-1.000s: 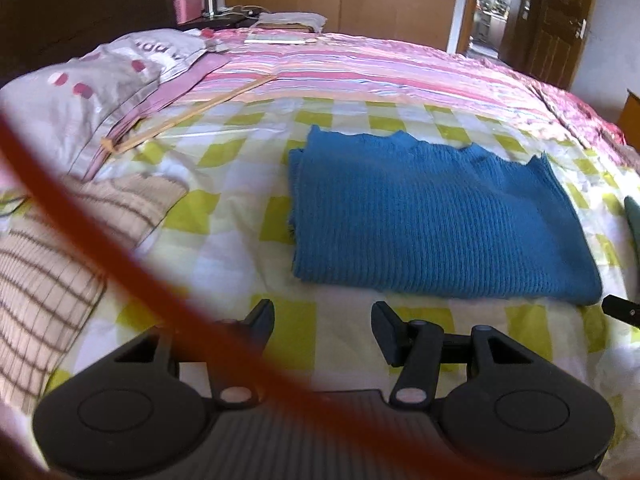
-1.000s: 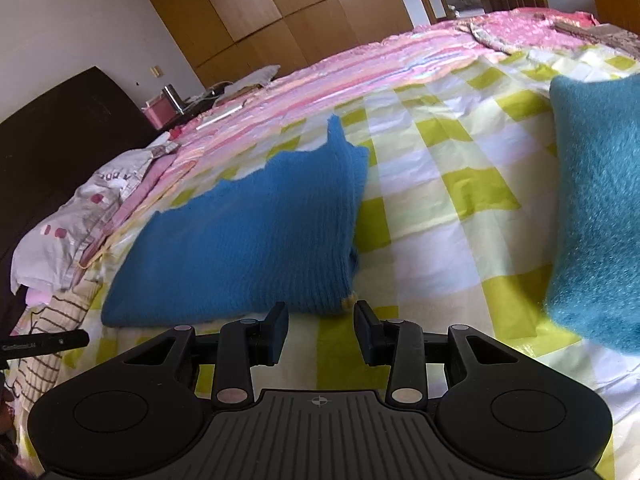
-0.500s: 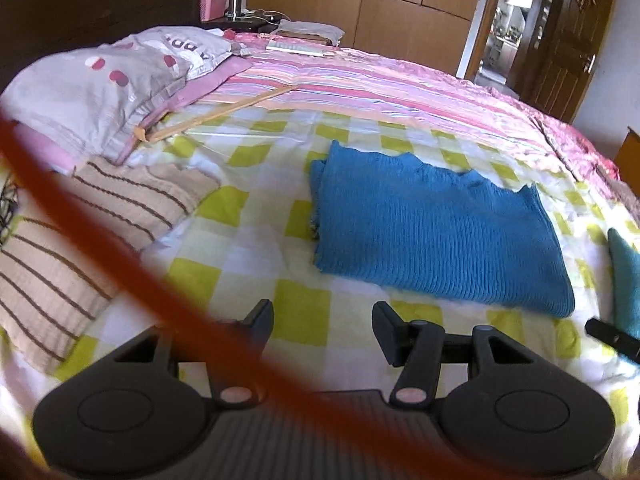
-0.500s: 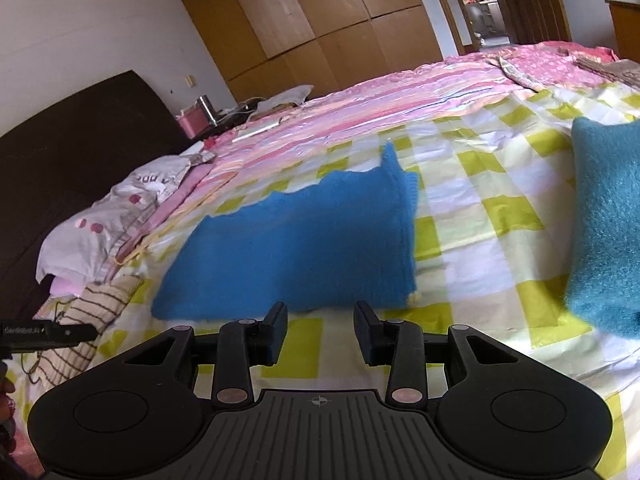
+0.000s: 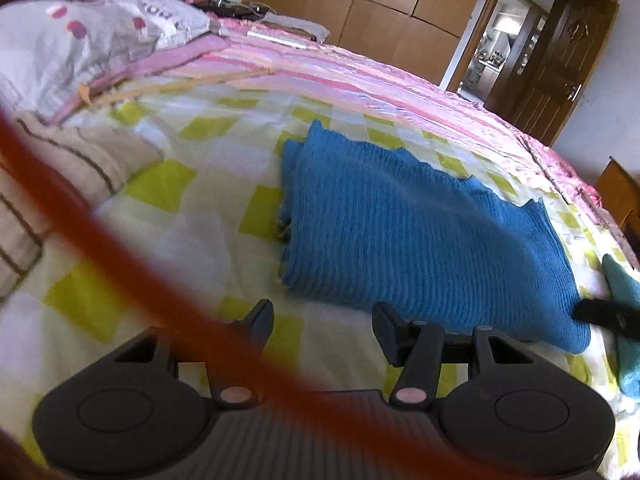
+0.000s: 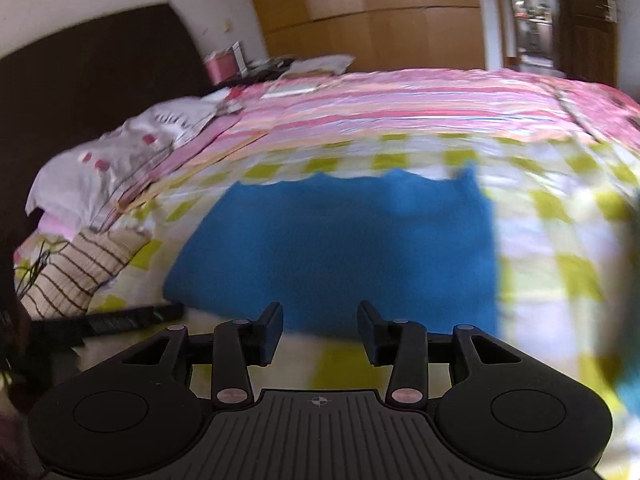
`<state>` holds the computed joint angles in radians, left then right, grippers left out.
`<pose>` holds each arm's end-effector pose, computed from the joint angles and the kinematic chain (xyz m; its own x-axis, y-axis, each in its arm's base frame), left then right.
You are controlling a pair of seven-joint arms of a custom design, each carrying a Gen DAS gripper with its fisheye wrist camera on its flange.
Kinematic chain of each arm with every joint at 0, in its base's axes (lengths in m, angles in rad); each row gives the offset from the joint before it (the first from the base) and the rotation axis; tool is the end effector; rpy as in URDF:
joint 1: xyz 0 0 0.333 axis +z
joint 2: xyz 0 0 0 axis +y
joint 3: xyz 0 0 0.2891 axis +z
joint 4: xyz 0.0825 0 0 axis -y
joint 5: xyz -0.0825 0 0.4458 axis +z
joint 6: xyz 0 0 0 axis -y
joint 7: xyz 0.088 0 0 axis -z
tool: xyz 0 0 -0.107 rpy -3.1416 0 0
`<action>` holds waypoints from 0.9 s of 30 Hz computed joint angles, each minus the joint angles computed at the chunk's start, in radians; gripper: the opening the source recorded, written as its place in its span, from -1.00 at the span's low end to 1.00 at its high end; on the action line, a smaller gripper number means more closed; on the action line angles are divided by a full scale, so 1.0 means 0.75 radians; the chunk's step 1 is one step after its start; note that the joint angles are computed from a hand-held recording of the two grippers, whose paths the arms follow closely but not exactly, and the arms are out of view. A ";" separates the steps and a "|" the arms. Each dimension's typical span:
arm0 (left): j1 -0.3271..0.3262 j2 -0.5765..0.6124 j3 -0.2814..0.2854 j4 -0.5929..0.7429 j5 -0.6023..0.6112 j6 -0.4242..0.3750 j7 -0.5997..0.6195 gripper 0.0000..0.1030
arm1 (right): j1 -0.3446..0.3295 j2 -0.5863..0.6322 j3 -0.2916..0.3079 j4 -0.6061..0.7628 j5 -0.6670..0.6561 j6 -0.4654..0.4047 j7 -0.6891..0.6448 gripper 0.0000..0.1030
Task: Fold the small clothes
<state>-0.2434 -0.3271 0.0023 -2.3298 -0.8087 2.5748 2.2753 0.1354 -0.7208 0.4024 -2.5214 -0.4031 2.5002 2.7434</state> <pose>0.5413 -0.1205 0.4745 -0.4560 -0.8364 0.3042 -0.7360 0.1622 -0.6573 0.3994 0.2520 0.5310 -0.2982 -0.9372 -0.1812 -0.5975 0.3313 -0.7303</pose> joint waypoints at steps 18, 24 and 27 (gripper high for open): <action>0.030 0.035 0.015 0.009 -0.187 -0.095 0.285 0.25 | 0.113 1.010 -0.158 0.927 -0.243 -0.146 -0.252 -0.09; 0.067 0.066 -0.002 0.046 -0.222 -0.146 0.270 0.25 | 0.215 1.202 -0.243 1.162 -0.207 -0.280 -0.392 -0.07; 0.077 0.073 -0.013 0.051 -0.230 -0.146 0.270 0.26 | 0.269 1.263 -0.291 1.236 -0.213 -0.334 -0.432 -0.07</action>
<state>-0.1857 -0.2722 -0.0075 -2.2917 -0.9810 2.4656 2.4774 0.3372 0.2264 0.1843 -1.5940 -0.5628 2.2497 2.4191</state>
